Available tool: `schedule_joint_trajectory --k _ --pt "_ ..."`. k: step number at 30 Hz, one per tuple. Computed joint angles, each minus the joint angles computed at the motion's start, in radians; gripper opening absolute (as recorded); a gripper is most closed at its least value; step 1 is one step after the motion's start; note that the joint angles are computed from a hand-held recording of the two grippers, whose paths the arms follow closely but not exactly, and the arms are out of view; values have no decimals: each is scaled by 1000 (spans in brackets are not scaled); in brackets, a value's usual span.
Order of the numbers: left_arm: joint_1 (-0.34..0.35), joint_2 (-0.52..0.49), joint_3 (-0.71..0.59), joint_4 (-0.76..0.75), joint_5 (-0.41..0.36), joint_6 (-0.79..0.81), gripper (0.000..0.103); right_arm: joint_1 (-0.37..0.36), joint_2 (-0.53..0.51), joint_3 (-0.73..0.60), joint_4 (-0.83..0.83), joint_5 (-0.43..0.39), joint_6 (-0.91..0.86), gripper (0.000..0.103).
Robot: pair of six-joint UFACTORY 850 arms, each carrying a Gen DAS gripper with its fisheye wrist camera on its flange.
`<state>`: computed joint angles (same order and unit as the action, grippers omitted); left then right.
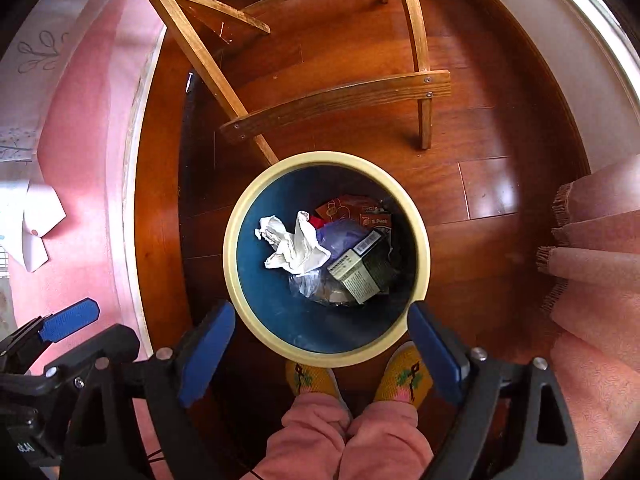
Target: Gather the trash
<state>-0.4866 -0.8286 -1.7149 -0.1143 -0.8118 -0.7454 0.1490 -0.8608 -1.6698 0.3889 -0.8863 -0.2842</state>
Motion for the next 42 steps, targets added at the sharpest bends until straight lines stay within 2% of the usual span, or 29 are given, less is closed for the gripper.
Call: schedule_joint_trajectory --k 6,13,20,24,33,40,42 --pt "4 33 15 27 -12 -41 90 5 30 2 -23 -12 10 89" --pt "3 108 3 72 -44 -76 90 4 100 -8 -46 -62 52 89" --pt "-5 190 -57 149 -100 -107 90 -5 160 -86 -36 -157 77 89" --pt "-16 211 -125 204 -159 -132 90 -13 173 -168 -17 -236 81 89" --pt "-46 195 -379 347 -309 -195 90 -35 191 -367 19 -361 36 89" --pt "-79 92 -688 469 -449 -187 90 -52 172 -567 33 -388 28 89" --pt "-89 32 -821 499 -509 -169 90 -57 161 -625 33 -386 33 89"
